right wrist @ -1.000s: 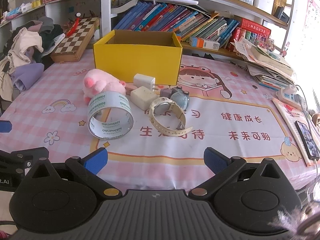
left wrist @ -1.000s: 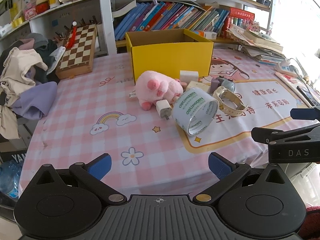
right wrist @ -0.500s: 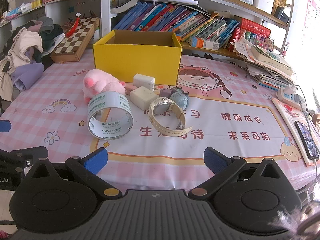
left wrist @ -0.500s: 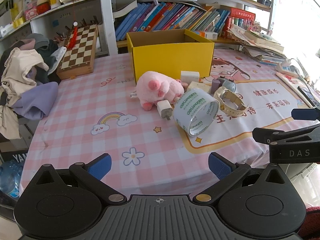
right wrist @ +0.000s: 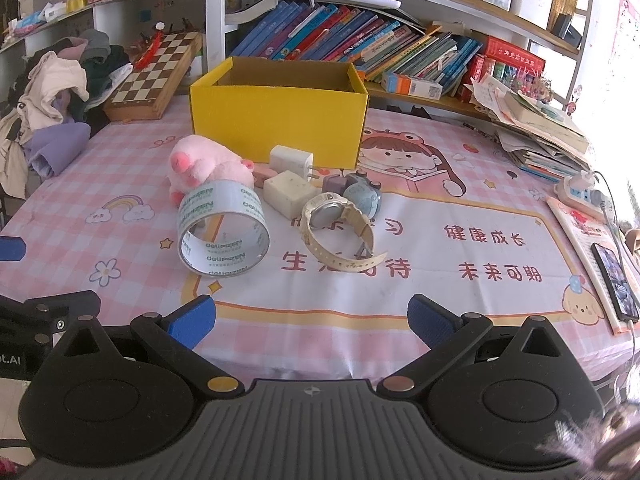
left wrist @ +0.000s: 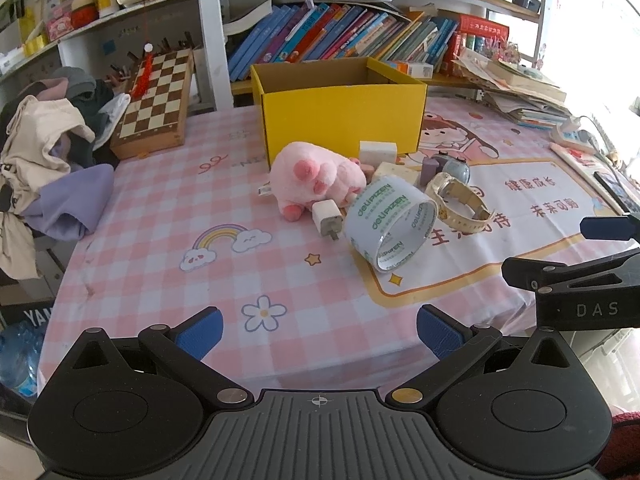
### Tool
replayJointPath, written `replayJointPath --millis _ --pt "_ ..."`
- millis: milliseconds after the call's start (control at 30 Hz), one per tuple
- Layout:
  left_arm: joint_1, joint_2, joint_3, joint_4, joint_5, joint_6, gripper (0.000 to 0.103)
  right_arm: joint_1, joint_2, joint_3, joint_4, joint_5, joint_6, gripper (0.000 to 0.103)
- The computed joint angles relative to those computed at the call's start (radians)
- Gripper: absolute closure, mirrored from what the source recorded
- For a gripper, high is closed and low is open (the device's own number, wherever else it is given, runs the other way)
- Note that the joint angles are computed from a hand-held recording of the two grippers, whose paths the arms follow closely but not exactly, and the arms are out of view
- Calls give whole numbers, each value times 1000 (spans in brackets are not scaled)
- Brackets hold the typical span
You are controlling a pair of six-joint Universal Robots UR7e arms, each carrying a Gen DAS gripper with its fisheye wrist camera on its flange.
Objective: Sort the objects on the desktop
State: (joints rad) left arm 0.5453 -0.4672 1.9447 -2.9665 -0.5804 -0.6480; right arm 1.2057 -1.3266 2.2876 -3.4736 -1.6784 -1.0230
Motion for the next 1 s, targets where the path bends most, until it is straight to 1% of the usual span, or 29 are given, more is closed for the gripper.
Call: replayJointPath --millis 100,233,300,500,667,833,1000 --pt "0 1 0 -4 -1 6 0 -2 -13 -2 40 10 6 0" --pt "1 0 0 -7 0 14 0 2 -12 -2 35 8 16 0" --pt "1 -1 2 -8 3 13 0 8 -10 -4 37 -5 22 0" --pt "7 2 -3 -29 -2 29 0 5 -25 -15 89 6 42 1" --pt "14 13 -14 -69 -12 69 0 7 -21 -27 98 4 40 1" --pt "22 31 -24 -152 -14 118 0 5 -19 -42 111 13 31 1" --pt "32 51 -57 -165 -16 148 0 3 -10 -68 127 18 24 0"
